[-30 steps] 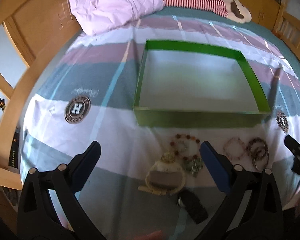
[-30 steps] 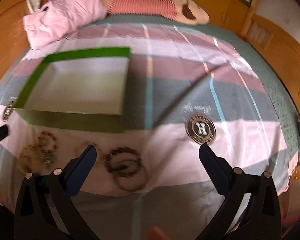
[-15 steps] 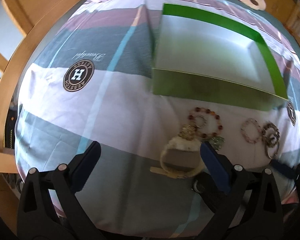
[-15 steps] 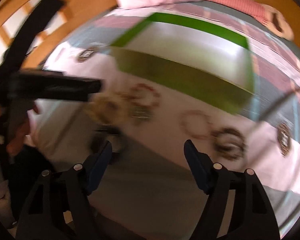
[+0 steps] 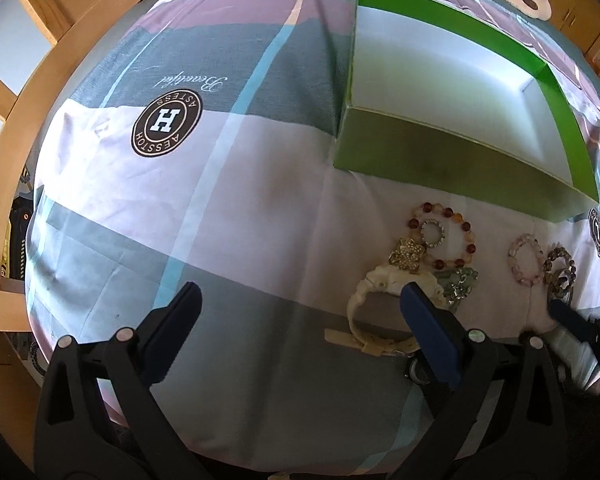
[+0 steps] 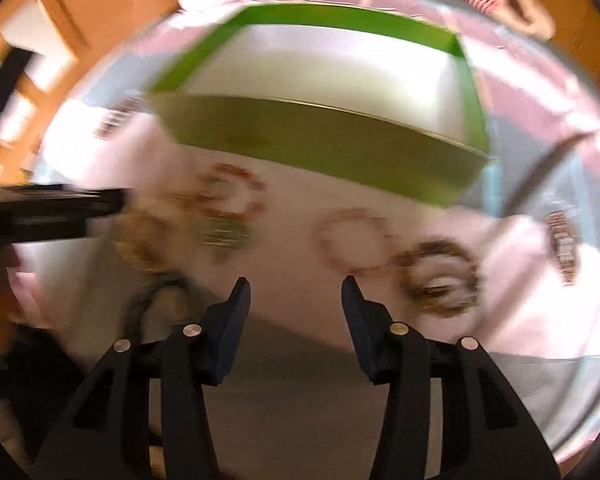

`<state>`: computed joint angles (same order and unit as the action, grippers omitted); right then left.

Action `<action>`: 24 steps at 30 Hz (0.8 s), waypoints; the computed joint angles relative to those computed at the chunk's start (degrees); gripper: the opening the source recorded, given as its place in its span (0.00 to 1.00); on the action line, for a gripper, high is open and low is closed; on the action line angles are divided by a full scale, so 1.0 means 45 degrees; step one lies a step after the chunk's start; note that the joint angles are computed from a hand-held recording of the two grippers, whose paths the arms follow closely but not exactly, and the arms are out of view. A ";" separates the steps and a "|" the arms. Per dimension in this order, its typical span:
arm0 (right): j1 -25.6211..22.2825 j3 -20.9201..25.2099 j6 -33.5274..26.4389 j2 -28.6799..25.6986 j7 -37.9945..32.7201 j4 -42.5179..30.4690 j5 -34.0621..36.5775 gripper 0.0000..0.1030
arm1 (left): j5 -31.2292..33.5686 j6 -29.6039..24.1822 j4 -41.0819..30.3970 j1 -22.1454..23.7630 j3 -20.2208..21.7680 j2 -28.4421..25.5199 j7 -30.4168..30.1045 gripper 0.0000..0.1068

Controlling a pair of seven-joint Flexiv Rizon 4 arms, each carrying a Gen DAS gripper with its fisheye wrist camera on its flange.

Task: Organize jewelry
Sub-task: 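Grasp the black-strap watch with the right tool while the left tool approaches the white watch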

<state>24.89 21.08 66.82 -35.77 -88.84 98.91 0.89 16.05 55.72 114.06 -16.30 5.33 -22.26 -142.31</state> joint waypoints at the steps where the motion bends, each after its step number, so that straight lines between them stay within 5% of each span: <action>1: -0.0466 0.0763 0.0178 0.0016 -0.0859 0.0013 0.0371 0.55 | -0.0028 0.0024 0.0034 0.0022 0.0018 0.0025 -0.0048 0.94; 3: -0.0727 0.1420 0.0162 0.0133 -0.1974 0.0154 0.0631 0.69 | -0.0099 0.0011 0.0080 0.0060 0.0010 0.0053 -0.0096 0.94; 7: 0.0032 0.1112 -0.0273 0.0282 -0.2911 0.0338 0.0590 0.70 | -0.0086 -0.0100 0.0053 0.0078 -0.0002 0.0015 -0.0022 0.94; 10: 0.1743 -0.1265 0.0234 0.0353 -0.0619 0.0903 -0.1259 0.70 | -0.0078 -0.0151 0.0039 0.0094 -0.0020 -0.0023 0.0042 0.94; 16: 0.2769 -0.3965 0.0412 0.0260 0.4232 0.0994 -0.3452 0.70 | -0.0127 -0.0081 0.0017 0.0106 -0.0085 -0.0106 0.0244 0.94; 21: 0.0230 -0.0566 -0.0420 0.0173 0.1467 0.0420 -0.1819 0.70 | -0.0256 -0.0041 -0.0253 -0.0021 -0.0246 -0.0392 0.0716 0.94; 24: 0.0666 -0.0490 -0.0363 0.0266 0.0490 0.0763 -0.2205 0.75 | -0.0538 0.0203 -0.0317 -0.0018 -0.0360 -0.0590 0.1004 0.94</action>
<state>27.88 18.87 65.18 -34.58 -86.64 102.35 -9.03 13.63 56.64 112.64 -16.38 3.71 -24.91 -137.80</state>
